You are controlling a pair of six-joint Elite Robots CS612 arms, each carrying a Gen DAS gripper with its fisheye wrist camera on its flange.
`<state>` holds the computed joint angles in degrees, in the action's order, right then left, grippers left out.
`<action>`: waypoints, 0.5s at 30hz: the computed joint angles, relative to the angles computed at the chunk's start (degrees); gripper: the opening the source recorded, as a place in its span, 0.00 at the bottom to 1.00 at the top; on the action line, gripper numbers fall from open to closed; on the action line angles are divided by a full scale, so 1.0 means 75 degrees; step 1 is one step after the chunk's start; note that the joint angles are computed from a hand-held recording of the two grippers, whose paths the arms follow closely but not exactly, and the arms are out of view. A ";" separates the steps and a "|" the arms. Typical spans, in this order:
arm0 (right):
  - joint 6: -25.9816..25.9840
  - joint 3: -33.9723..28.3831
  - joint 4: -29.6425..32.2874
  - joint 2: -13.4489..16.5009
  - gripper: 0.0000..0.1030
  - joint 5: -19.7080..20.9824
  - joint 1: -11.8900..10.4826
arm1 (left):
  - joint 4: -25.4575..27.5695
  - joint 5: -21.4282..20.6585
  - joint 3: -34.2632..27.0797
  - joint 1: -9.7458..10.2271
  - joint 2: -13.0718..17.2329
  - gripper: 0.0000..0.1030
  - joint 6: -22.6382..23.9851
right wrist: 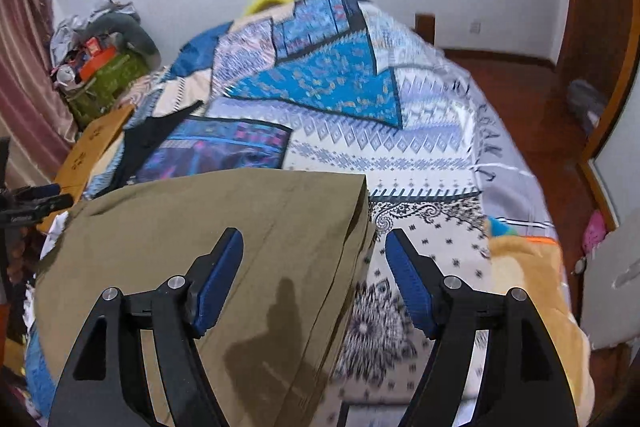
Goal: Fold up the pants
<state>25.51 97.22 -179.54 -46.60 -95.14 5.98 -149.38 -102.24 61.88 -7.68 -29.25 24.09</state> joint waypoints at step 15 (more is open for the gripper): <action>0.0538 -0.1191 0.1090 0.1028 0.38 0.1318 -0.0556 | 0.0373 -0.0631 -0.0453 0.0141 0.0478 0.95 -0.0529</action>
